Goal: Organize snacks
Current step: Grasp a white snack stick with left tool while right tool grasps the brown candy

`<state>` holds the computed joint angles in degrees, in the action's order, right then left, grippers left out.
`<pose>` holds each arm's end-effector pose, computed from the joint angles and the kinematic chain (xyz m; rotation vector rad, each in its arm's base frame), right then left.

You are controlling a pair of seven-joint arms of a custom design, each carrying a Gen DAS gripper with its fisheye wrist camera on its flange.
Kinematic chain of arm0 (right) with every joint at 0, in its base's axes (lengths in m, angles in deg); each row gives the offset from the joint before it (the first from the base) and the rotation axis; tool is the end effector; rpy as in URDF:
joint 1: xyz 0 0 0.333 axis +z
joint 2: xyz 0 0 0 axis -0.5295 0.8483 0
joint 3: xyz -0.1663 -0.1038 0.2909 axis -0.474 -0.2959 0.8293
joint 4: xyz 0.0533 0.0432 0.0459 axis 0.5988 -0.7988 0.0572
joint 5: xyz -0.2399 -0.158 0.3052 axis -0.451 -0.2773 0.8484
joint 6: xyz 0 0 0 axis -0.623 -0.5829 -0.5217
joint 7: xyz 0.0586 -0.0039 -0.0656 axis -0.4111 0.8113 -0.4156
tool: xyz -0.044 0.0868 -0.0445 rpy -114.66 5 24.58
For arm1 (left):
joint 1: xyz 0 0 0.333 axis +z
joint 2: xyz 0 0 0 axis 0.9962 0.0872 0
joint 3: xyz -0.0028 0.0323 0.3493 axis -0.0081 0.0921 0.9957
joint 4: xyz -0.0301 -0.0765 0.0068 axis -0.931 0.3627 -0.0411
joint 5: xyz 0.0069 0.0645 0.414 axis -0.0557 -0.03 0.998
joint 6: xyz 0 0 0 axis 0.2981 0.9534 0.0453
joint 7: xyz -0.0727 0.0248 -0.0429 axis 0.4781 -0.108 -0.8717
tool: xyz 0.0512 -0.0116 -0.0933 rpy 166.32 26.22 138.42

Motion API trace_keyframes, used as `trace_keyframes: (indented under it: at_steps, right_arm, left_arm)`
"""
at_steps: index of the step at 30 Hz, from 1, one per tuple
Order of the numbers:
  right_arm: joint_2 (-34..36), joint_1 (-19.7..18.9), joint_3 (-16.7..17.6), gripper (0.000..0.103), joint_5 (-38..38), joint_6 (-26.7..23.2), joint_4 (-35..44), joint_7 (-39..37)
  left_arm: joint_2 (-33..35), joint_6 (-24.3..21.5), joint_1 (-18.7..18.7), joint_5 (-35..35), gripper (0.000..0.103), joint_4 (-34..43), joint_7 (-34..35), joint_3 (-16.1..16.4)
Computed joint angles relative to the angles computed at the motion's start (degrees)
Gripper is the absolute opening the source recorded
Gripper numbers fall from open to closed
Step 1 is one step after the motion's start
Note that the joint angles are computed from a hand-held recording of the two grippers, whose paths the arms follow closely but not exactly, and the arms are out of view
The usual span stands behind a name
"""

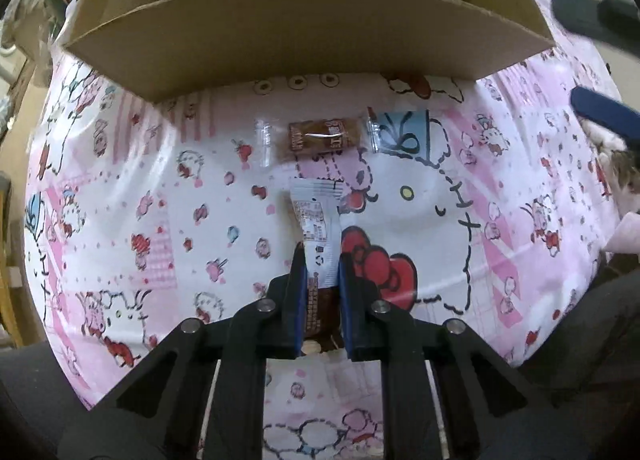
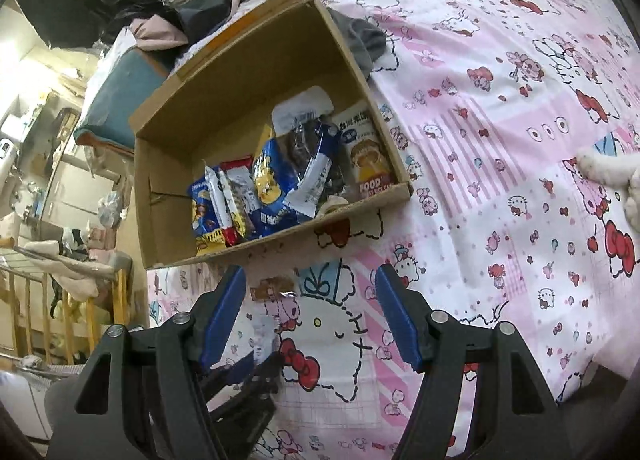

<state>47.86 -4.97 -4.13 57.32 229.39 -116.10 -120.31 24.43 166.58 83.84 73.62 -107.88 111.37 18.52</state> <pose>0.5588 0.3342 0.3879 -0.9570 2.3764 -0.1067 0.6340 -0.0971 0.3117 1.2926 -2.8313 0.3350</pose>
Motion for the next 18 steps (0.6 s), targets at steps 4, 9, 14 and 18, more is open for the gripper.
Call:
trace_keyframes:
  at_steps: [4, 9, 14, 18]
  right_arm:
    - [3.39, -3.07, 4.07, 0.070, 7.67, -0.27, 3.15, -10.94]
    - [9.67, -2.86, 6.19, 0.070, 11.38, -11.08, 13.45, -29.25]
    - [16.66, -2.67, 7.40, 0.069, 15.68, -17.99, 23.19, -46.06]
    - [21.96, -0.42, 5.84, 0.068, 15.67, -24.72, 31.14, -54.23]
  left_arm:
    - [0.36, -4.08, 0.94, -0.04, 0.012, 3.26, -2.75, 1.21]
    - [0.12, -6.65, 3.35, -2.09, 0.012, 7.36, -2.56, 1.52]
    - [1.31, -7.62, 4.91, -2.17, 0.012, 12.47, -2.54, 2.27]
    - [3.41, -9.07, 5.41, -2.09, 0.012, 16.04, -4.46, 2.46]
